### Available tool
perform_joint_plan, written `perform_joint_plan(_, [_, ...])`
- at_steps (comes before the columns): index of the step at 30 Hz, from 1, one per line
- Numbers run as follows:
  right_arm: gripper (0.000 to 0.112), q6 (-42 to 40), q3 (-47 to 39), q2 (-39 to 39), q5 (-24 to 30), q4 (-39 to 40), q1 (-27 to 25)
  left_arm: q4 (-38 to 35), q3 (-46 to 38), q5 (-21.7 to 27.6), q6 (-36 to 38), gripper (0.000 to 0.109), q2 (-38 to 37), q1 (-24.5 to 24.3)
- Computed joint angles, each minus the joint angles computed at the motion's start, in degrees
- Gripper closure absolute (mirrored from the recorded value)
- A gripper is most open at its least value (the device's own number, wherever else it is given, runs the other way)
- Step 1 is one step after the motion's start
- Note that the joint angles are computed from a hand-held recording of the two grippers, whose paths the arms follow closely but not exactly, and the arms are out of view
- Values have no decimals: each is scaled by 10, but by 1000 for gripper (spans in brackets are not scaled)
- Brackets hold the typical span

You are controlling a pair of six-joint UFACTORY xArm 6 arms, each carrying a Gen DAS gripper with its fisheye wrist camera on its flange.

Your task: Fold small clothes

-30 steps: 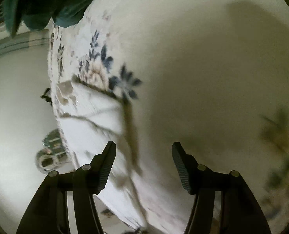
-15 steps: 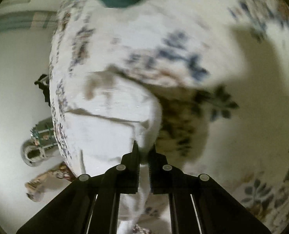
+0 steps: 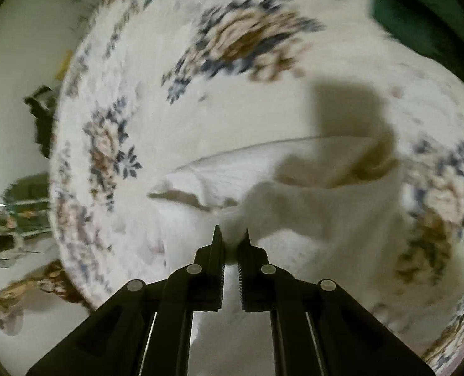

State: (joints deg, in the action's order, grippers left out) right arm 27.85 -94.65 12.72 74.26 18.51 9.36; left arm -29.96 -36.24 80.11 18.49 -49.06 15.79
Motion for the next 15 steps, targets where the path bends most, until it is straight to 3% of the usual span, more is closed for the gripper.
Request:
perform_joint_plan(4, [105, 51, -95, 106, 7, -35, 44, -19, -19, -23, 77, 103, 90, 70])
perform_joint_plan(11, [104, 89, -227, 224, 53, -48, 72, -15, -19, -28, 138, 101, 156, 116])
perform_joint_plan(14, [92, 70, -192, 203, 35, -23, 69, 16, -39, -11, 129, 96, 201, 112])
perform_joint_plan(15, [80, 58, -149, 174, 8, 6, 62, 32, -51, -3, 116, 92, 215, 110])
